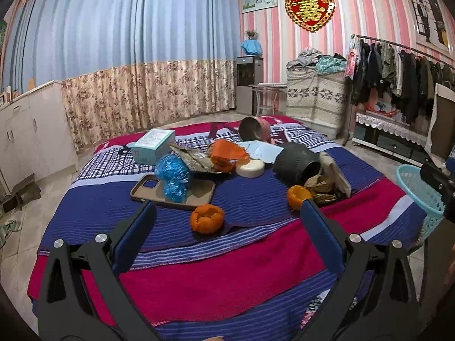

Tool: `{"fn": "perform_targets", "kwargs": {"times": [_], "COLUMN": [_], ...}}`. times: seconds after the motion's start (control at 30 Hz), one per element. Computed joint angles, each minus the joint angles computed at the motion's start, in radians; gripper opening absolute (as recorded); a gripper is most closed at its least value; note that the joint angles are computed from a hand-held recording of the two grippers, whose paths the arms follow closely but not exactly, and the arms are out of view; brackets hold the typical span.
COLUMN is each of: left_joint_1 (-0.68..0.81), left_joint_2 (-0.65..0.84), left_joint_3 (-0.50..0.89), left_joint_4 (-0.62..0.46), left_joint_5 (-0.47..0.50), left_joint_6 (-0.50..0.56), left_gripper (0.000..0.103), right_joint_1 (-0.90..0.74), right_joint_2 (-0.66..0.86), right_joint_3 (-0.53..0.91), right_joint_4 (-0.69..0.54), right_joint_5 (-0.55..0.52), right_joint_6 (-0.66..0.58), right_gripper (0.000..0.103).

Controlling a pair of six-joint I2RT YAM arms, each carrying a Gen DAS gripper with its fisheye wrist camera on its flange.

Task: Collect trash
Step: 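Grasp the orange peel with the left tool while the right tool grasps the beige cloth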

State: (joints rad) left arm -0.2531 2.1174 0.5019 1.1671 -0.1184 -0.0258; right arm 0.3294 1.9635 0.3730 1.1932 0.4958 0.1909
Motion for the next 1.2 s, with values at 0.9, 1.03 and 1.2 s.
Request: {"fn": "perform_targets", "kwargs": {"times": [0.9, 1.03, 1.2], "left_joint_1": [0.128, 0.117, 0.138], "left_joint_2": [0.262, 0.299, 0.297], "left_joint_3": [0.528, 0.603, 0.602], "left_joint_4": [-0.540, -0.626, -0.632], "left_joint_5": [0.127, 0.135, 0.192], "left_joint_6": [0.016, 0.035, 0.021], "left_gripper": [0.088, 0.068, 0.037], "right_joint_1": [-0.130, -0.125, -0.108], "right_joint_2": [0.213, 0.244, 0.276], "right_joint_3": [0.387, 0.453, 0.551], "right_joint_4": [-0.320, -0.373, -0.440], "right_joint_5": [-0.142, -0.186, -0.237], "right_joint_6": [-0.026, -0.055, -0.075], "right_gripper": [0.099, 0.099, 0.098]}}
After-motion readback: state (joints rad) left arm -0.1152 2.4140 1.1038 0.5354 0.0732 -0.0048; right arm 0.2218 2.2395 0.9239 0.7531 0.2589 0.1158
